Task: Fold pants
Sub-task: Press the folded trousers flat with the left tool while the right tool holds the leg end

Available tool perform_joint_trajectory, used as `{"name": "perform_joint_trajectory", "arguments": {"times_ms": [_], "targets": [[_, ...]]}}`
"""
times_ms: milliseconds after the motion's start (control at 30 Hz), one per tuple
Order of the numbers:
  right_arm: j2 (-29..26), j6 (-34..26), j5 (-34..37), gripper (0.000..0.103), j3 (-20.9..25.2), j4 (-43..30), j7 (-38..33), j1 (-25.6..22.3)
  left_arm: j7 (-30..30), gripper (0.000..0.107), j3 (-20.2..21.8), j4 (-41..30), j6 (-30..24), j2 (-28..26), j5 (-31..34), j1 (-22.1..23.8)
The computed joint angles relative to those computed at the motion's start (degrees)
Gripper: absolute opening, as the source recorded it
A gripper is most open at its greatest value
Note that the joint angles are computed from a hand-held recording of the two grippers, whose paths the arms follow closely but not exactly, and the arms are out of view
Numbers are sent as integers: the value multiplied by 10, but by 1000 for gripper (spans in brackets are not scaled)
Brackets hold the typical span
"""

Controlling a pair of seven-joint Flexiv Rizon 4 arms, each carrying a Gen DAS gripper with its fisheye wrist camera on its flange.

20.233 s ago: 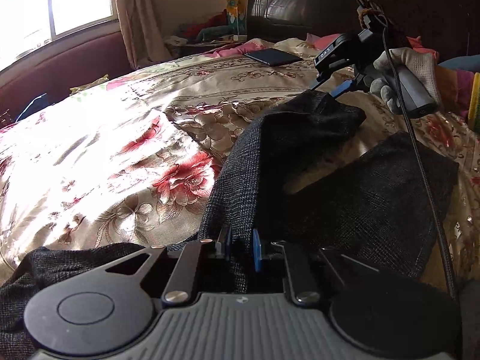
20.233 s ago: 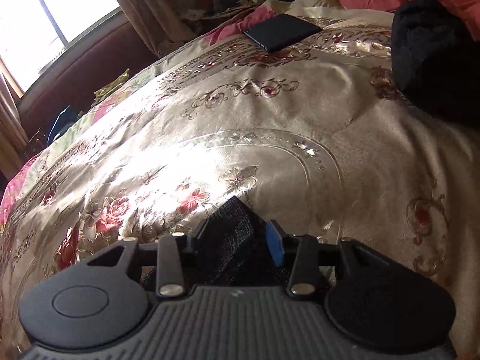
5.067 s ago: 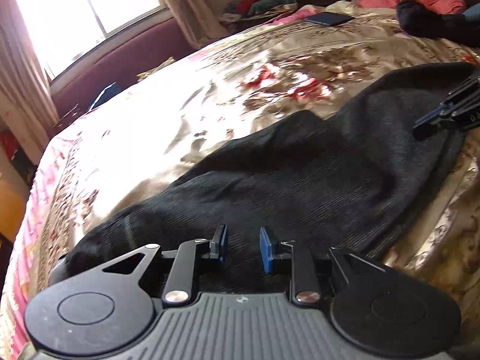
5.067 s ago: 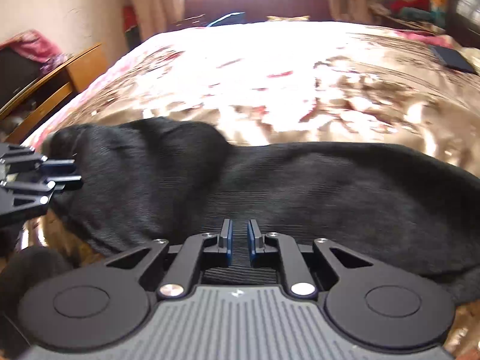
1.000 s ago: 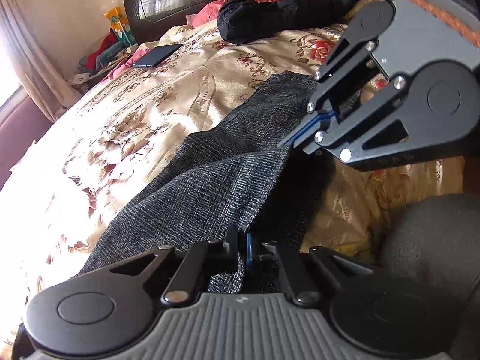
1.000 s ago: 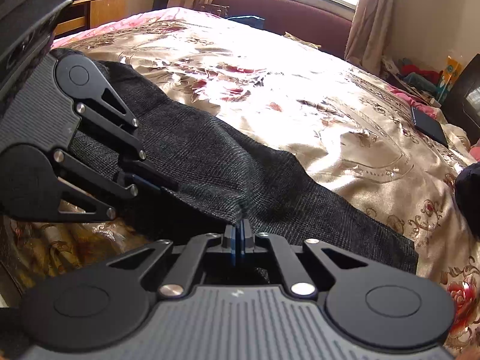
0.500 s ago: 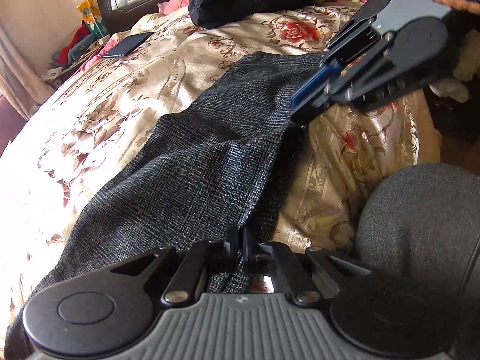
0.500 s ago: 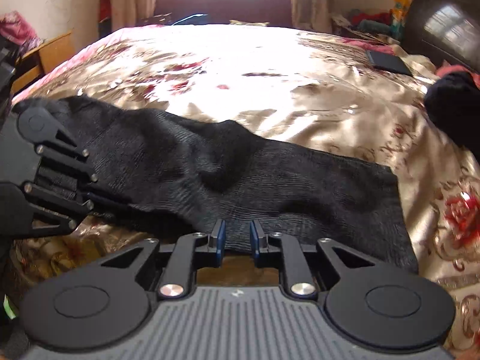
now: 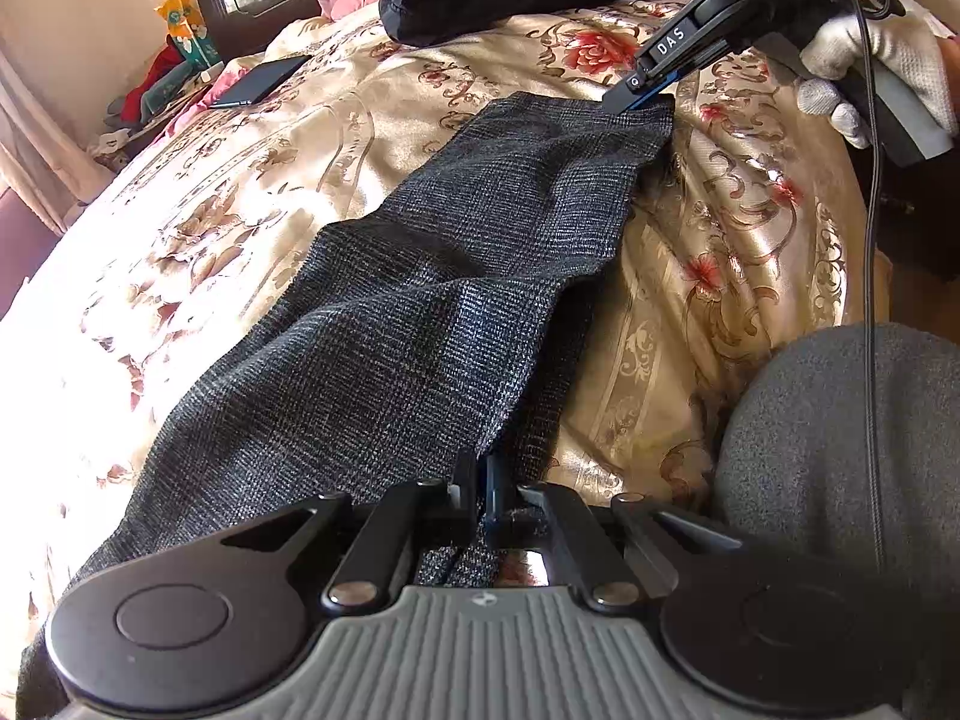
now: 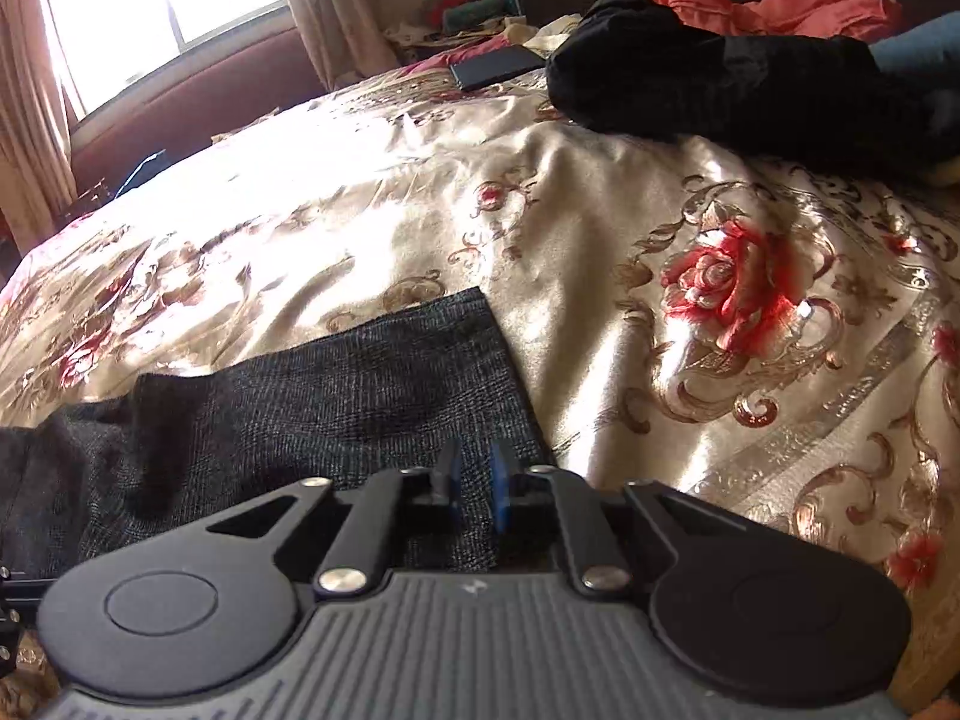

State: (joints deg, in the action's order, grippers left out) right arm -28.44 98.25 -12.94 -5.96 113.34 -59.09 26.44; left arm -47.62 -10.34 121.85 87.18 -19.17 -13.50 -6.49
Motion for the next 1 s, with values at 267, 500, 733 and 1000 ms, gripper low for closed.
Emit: {"name": "perform_joint_trajectory", "arguments": {"times_ms": [267,500,733,1000], "targets": [[-9,53,30,10,-61,-4,-22,45,-1,16,-6,-1,0,-2,-5,5],[-67,-18,-17,39,45,-97,-53,-53,-3,16,-16,2,6,-5,-14,12],[-59,1,-28,7,-62,-80,-30,35,6,16,-38,11,13,-3,-28,32],[-84,-34,0,10,-61,-133,-41,35,10,16,-38,14,14,-3,-32,31]]}}
